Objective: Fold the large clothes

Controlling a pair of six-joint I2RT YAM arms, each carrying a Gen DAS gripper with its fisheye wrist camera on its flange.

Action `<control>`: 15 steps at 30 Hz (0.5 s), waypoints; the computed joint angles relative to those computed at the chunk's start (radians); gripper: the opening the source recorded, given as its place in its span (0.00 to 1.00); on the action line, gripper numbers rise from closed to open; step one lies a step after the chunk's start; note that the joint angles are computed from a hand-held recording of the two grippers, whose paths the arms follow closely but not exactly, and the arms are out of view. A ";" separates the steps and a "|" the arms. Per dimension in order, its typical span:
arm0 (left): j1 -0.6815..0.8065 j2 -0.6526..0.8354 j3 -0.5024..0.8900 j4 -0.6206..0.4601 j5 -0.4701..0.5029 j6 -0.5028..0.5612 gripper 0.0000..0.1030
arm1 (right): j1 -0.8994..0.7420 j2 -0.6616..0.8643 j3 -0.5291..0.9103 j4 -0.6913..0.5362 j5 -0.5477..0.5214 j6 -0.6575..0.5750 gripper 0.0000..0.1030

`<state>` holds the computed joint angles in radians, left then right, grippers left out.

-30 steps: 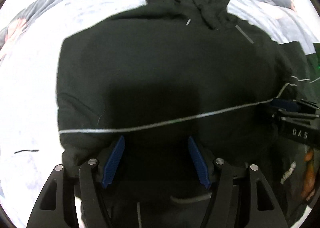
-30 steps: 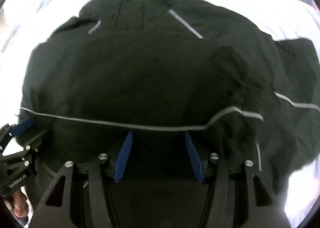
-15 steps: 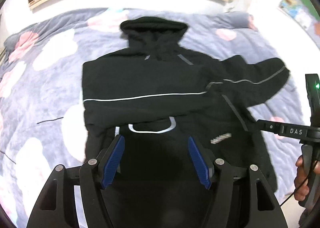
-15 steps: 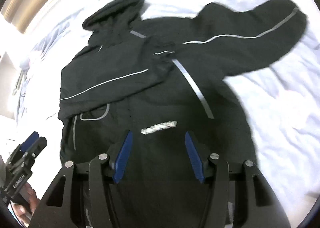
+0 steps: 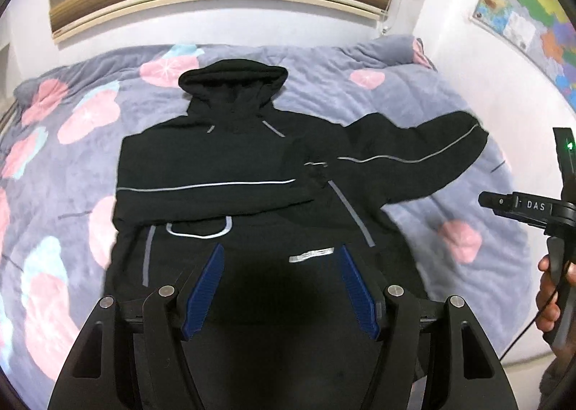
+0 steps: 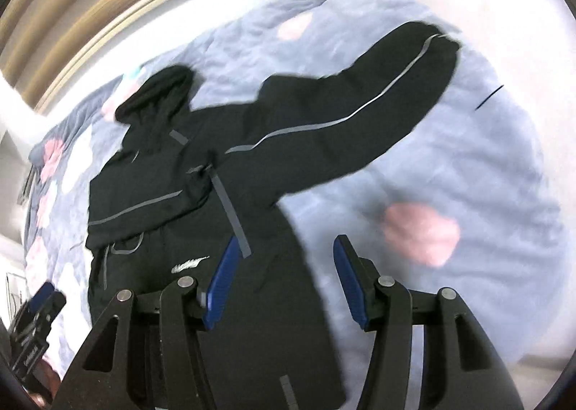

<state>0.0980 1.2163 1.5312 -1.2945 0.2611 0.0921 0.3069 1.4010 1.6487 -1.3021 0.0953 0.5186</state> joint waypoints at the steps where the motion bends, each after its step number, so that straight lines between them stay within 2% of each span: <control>1: -0.052 -0.011 -0.004 0.009 -0.036 -0.049 0.66 | -0.061 -0.004 0.002 0.005 -0.021 -0.048 0.56; 6: -0.321 -0.022 -0.002 0.024 -0.236 -0.258 0.66 | -0.369 0.051 0.047 0.046 -0.150 -0.250 0.56; 8: -0.379 -0.009 0.005 0.027 -0.282 -0.305 0.66 | -0.479 0.113 0.100 0.068 -0.183 -0.310 0.56; 12: -0.471 0.055 0.051 0.009 -0.369 -0.389 0.66 | -0.628 0.275 0.252 0.094 -0.245 -0.366 0.56; 15: -0.496 0.098 0.076 0.001 -0.408 -0.415 0.66 | -0.691 0.443 0.427 0.092 -0.286 -0.364 0.56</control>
<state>-0.3984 1.3142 1.6073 -1.2932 -0.1466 -0.3234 -0.3839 1.8444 2.0756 -1.2103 -0.1905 0.1549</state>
